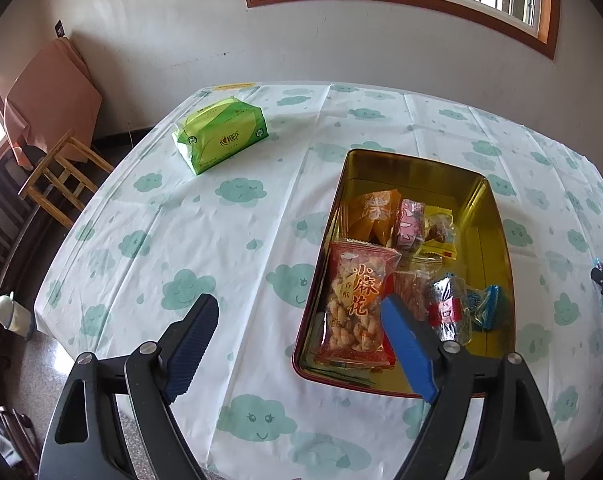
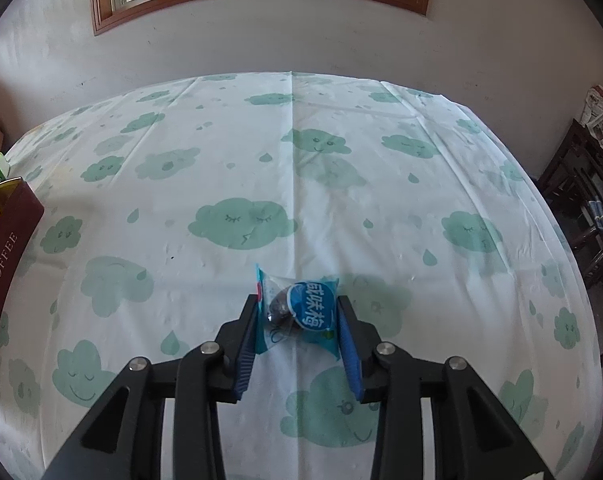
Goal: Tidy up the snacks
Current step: 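Carry the blue-wrapped candy over the tin with the right gripper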
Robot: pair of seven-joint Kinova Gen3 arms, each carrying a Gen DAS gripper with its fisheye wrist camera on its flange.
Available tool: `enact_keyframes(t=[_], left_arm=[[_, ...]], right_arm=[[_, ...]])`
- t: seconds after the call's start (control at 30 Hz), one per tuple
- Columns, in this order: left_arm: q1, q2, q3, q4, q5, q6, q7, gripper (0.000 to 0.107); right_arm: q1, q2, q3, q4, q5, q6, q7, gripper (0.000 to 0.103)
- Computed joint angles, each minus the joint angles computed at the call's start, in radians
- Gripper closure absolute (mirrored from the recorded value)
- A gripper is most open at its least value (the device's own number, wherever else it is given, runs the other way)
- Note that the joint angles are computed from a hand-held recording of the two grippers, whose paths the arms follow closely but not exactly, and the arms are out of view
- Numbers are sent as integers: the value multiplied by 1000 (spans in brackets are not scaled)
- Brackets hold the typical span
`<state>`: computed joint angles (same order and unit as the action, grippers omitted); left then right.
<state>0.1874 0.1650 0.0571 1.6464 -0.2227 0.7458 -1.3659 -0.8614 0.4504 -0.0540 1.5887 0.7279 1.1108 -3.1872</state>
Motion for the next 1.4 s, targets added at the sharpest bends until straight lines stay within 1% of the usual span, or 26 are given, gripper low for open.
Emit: enact_keyframes(t=[0.17, 0.27, 0.4, 0.67, 0.83, 1.03, 1.27, 1.4], left_arm=[[-3, -1, 1, 7, 10, 3, -2, 25], [1, -9, -2, 21, -2, -10, 16, 22], [-1, -18, -3, 37, -9, -23, 27, 21], [-13, -29, -2, 52, -3, -30, 33, 20], [-18, -32, -5, 55, -10, -27, 51, 20], [-25, -41, -9, 62, -23, -30, 66, 20], [-43, -50, -13, 68, -25, -30, 70, 20], [-54, -46, -18, 68, -28, -22, 75, 20]], right_arm=[[-3, 21, -1, -45, -19, 38, 30, 66], [-10, 35, -1, -87, -34, 68, 55, 66], [-27, 42, 2, -135, -41, 92, 78, 66], [-70, 67, 3, -249, -39, 108, 154, 66], [-93, 81, 7, -307, -50, 83, 191, 66], [-131, 120, 14, -412, -69, 57, 275, 66], [-165, 188, 28, -567, -121, 14, 397, 66], [-181, 244, 42, -674, -164, 16, 483, 66]])
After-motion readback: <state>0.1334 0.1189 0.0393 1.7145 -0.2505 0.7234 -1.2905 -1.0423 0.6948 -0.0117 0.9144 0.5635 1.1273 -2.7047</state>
